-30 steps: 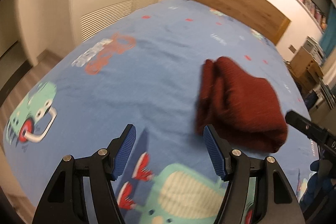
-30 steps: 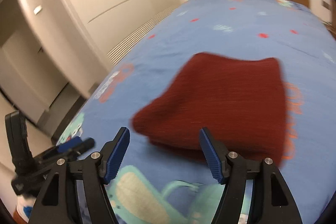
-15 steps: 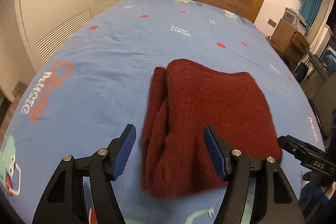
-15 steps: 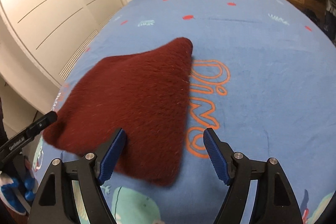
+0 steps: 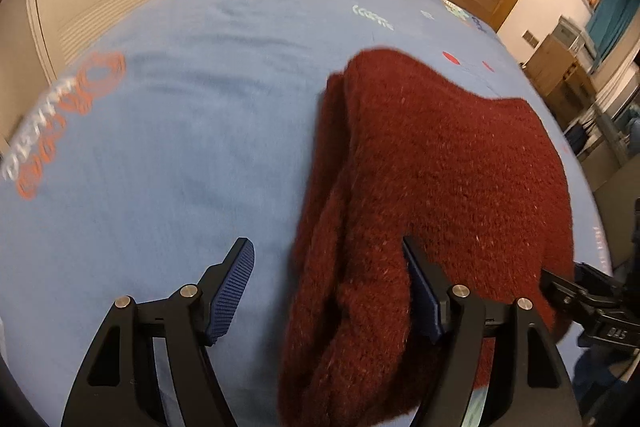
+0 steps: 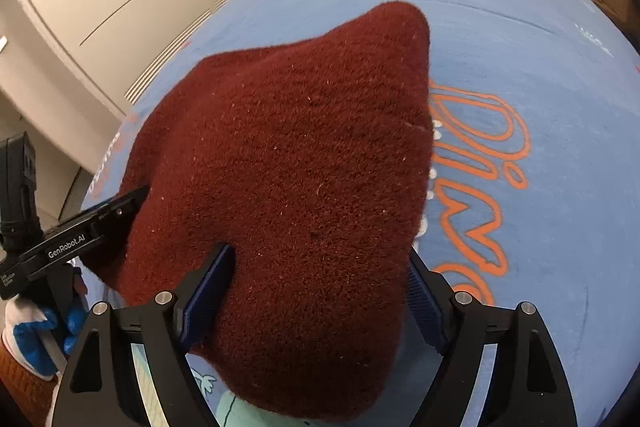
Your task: Fold small clothes
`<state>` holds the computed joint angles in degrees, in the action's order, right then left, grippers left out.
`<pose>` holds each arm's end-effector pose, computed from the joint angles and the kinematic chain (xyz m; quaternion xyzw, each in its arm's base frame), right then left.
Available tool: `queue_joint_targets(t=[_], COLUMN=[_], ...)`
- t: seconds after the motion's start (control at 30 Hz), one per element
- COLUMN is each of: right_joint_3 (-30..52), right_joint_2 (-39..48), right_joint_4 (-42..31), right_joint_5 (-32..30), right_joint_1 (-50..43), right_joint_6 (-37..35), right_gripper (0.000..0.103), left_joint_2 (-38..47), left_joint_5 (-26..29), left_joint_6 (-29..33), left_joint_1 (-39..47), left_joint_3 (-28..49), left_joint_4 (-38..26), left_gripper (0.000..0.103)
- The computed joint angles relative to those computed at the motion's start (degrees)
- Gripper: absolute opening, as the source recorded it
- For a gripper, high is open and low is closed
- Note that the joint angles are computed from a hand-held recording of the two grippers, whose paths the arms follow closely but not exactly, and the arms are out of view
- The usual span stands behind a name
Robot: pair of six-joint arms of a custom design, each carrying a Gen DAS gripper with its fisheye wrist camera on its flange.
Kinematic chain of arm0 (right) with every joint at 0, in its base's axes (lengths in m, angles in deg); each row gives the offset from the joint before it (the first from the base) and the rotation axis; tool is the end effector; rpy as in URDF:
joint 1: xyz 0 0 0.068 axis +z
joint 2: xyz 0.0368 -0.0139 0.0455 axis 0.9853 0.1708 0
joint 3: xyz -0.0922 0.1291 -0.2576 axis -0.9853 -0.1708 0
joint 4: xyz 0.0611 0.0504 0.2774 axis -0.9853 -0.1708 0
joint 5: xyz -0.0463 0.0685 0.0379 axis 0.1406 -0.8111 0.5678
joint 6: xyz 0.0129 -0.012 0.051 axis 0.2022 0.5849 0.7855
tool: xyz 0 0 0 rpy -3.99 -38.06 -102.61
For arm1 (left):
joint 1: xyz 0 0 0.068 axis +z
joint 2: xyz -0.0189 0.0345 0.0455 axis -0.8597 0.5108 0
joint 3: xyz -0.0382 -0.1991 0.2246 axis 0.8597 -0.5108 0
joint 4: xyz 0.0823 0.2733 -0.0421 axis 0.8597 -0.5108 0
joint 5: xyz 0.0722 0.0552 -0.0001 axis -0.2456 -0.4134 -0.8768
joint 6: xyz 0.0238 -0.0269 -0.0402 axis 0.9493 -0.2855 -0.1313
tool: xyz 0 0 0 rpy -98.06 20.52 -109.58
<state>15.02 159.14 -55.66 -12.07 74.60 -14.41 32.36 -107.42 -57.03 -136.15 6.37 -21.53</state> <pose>0.2835 -0.0100 0.1018 -0.2574 0.9244 0.1973 0.2006 0.0722 -0.2237 0.1453 -0.2122 0.9279 -0.1030 0.2886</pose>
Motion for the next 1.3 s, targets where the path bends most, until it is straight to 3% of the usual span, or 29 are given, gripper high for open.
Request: queue_joint_targets(t=[0.17, 0.23, 0.37, 0.47, 0.6, 0.77, 0.9, 1.1, 1.3], right_joint_3=[-1.98, -0.81, 0.29, 0.11, -1.08, 0.17, 1.71, 5.81, 8.22], right_joint_2=[0.71, 2.53, 3.73, 2.13, -1.67, -5.34, -7.1, -2.95, 4.71], right_joint_4=[-0.38, -2.09, -1.85, -1.16, -2.76, -8.62, -12.27, -13.24, -13.26], right_joint_5=[-1.98, -3.27, -2.9, -0.73, 0.45, -0.75, -3.3, -6.19, -7.96], right_joint_1=[-2.69, -4.12, -3.76, -2.61, -3.52, -7.04, -9.03, -9.79, -8.28], right_joint_6=[-7.08, -8.18, -8.37, -6.18, -3.58, -4.47, -3.86, 0.21, 2.16], right_gripper=[0.084, 0.083, 0.083, 0.084, 0.085, 0.086, 0.086, 0.089, 0.092], left_joint_2=[-0.5, -0.66, -0.66, -1.85, -3.88, -7.4, -8.71, -7.28, -4.2], left_joint_5=[-1.97, -1.91, 0.48, 2.93, 3.05, 0.87, 0.16, 5.55, 12.87], left_joint_6=[-8.11, -6.99, -1.53, 2.28, 2.44, 3.52, 8.05, 19.05, 24.66], left_joint_1=[-5.76, -5.03, 0.2, 3.05, 2.0, 0.83, 3.33, 11.13, 15.44], left_joint_3=[-4.38, -4.31, -4.15, -3.04, -2.15, 0.84, 2.5, 1.35, -5.28], left_joint_4=[4.64, 4.06, 3.74, 2.44, -1.28, -7.64, -7.34, 1.64, 16.83], left_gripper=[0.069, 0.072, 0.088, 0.089, 0.088, 0.088, 0.087, 0.087, 0.088])
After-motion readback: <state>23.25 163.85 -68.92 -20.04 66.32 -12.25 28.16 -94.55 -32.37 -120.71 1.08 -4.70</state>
